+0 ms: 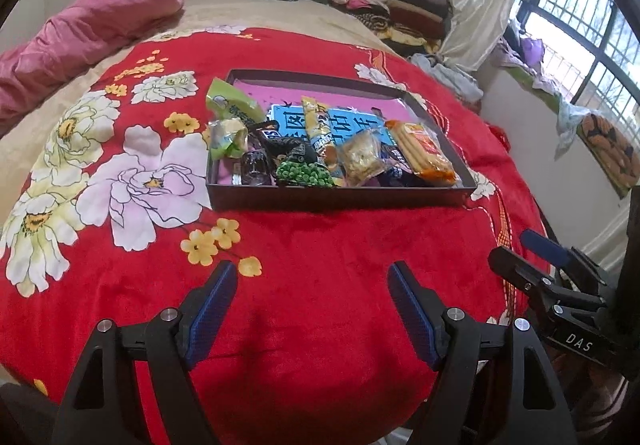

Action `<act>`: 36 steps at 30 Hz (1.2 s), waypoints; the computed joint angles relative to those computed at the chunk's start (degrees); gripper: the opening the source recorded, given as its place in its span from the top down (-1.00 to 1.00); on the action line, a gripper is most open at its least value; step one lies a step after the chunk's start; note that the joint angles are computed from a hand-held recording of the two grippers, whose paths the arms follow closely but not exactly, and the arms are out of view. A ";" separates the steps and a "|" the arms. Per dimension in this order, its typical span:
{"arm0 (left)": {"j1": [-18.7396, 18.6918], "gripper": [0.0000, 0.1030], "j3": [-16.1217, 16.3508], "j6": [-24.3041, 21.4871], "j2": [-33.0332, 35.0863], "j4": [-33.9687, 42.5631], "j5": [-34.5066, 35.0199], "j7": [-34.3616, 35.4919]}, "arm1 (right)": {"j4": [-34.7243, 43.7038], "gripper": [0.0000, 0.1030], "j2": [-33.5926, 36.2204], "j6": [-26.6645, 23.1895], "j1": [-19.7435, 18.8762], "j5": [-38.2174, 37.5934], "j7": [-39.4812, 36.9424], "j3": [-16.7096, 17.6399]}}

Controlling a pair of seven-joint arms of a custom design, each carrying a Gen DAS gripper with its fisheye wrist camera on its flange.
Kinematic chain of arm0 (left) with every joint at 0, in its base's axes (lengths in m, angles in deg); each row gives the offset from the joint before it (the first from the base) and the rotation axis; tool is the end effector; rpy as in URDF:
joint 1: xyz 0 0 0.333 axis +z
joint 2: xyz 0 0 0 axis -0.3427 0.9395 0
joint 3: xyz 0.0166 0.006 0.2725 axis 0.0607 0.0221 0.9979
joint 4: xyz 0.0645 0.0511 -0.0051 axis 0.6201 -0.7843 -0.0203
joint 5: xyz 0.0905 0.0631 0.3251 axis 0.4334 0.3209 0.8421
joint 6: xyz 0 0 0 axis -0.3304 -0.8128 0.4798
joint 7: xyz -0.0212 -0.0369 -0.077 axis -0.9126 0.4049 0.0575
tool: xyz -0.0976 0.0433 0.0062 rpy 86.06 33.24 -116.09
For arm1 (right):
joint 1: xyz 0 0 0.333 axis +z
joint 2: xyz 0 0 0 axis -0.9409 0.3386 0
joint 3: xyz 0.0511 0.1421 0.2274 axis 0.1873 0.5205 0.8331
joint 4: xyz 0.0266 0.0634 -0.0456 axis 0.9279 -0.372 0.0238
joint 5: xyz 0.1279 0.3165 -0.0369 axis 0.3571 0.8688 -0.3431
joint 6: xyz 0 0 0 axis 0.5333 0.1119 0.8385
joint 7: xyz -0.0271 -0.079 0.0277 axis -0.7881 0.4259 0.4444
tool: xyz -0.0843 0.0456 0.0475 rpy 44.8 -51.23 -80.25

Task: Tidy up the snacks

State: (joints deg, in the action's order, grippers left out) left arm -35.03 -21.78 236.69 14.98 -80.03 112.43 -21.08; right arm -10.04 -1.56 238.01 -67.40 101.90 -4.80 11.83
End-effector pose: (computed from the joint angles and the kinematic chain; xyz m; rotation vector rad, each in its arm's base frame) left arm 0.5610 -0.2189 0.3702 -2.2094 1.4100 -0.7608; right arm 0.6679 0.1045 0.3890 -2.1002 1.1219 -0.3334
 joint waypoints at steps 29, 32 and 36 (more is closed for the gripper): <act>0.02 -0.53 -0.45 -2.40 -0.09 0.72 0.01 0.06 | -0.93 -0.61 -0.18 -0.04 0.58 -0.89 -0.37 -0.23; 0.02 -0.53 -0.46 -2.17 0.10 0.80 -0.10 0.30 | -0.57 -0.66 0.11 -0.47 0.58 -1.29 0.16 -0.40; 0.01 -0.53 -0.43 -2.04 0.22 0.87 -0.50 0.67 | -0.43 -0.68 0.21 -0.64 0.51 -1.55 0.38 -0.38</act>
State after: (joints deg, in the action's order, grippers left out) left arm -35.03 -22.21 234.65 15.21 -79.17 111.93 -20.41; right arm -10.47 -1.35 237.37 -66.89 100.36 -4.42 11.45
